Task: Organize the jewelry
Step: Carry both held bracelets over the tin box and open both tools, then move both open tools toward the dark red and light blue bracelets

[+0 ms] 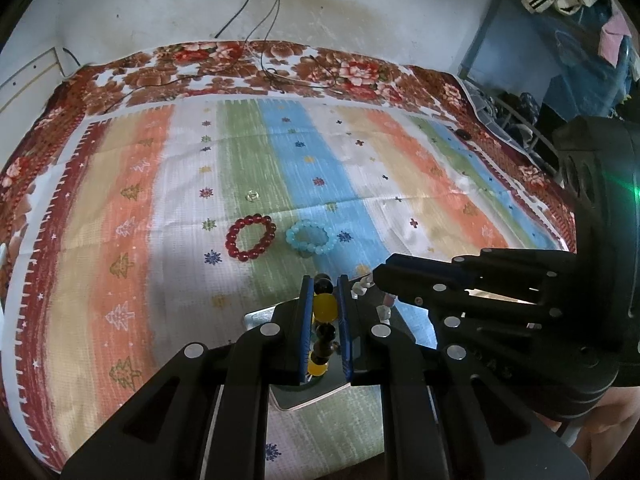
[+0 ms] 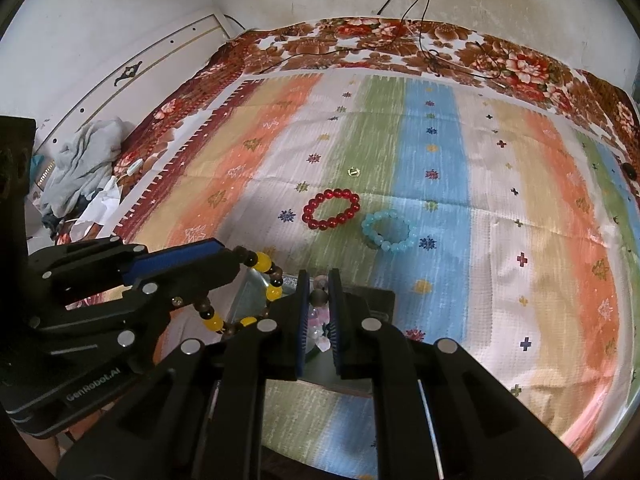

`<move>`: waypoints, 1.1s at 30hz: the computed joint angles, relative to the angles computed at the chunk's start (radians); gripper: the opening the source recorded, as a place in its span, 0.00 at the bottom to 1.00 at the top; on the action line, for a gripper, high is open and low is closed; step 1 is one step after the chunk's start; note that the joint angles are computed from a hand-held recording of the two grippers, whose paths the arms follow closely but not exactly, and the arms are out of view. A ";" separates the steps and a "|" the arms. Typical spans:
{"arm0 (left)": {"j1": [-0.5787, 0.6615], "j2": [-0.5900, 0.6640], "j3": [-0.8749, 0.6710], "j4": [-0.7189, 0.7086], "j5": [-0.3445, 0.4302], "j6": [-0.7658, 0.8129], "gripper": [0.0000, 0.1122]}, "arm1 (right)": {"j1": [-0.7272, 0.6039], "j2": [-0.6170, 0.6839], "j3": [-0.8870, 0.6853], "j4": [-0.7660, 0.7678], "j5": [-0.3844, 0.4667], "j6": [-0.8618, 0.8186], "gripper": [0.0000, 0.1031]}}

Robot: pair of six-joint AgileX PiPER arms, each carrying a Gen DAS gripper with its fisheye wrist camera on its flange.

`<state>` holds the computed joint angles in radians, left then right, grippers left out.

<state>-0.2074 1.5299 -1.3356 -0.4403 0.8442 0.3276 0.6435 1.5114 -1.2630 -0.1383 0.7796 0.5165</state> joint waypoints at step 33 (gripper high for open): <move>0.010 0.218 -0.152 0.229 -0.006 -0.156 0.43 | -0.169 0.128 -0.036 -0.020 -0.004 -0.036 0.52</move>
<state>-0.1973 1.7481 -1.4876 -0.2116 0.8387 0.1714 0.4748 1.6396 -1.2987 -0.1578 0.7755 0.4802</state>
